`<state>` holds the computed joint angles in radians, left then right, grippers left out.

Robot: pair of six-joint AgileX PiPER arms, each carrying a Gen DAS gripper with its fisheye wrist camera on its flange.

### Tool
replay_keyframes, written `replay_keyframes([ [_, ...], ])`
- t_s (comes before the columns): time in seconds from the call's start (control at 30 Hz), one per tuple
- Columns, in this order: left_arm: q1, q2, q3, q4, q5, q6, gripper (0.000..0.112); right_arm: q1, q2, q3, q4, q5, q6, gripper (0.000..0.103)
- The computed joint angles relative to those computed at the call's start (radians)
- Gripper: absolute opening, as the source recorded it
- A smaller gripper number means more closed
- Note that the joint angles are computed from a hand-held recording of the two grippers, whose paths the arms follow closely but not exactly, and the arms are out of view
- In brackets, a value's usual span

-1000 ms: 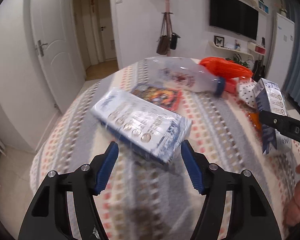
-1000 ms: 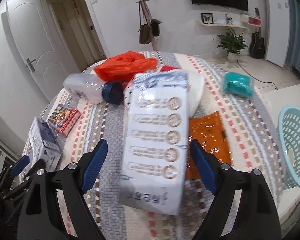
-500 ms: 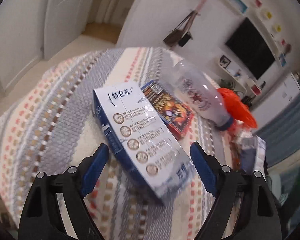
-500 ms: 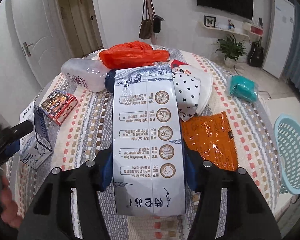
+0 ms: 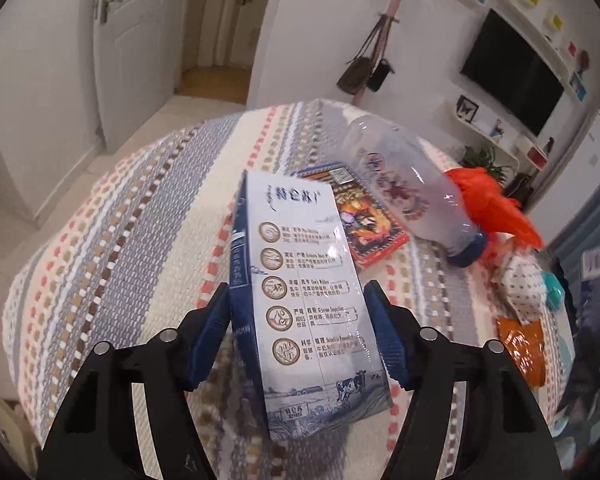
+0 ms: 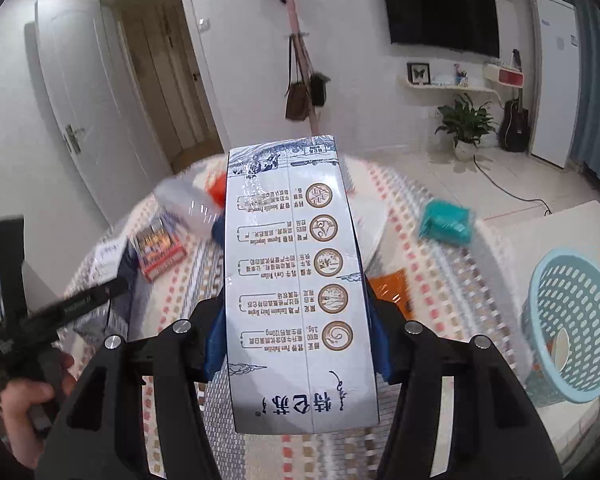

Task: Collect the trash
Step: 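Carry both milk cartons over the blue basket and open both tools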

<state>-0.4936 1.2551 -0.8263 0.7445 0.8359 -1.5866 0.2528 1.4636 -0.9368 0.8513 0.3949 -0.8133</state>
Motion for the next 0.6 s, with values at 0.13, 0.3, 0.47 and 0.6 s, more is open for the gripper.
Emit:
replay_keyframes([
  [0.13,-0.111,-0.058,-0.003,0.081,0.032,-0.091,0.064,-0.097,-0.034,-0.022,0.080,0.064,-0.075,0.053],
  [0.3,-0.254,-0.024,-0.134,0.178,0.082,-0.110,0.064,-0.267,-0.035,-0.074,0.152,0.154,-0.138,0.053],
  [0.47,-0.309,0.121,-0.334,0.205,0.003,-0.019,0.064,-0.417,0.004,-0.109,0.186,0.181,-0.173,0.053],
  [0.6,-0.329,0.314,-0.550,0.192,-0.079,0.080,0.064,-0.549,0.082,-0.166,0.165,0.191,-0.155,0.053],
])
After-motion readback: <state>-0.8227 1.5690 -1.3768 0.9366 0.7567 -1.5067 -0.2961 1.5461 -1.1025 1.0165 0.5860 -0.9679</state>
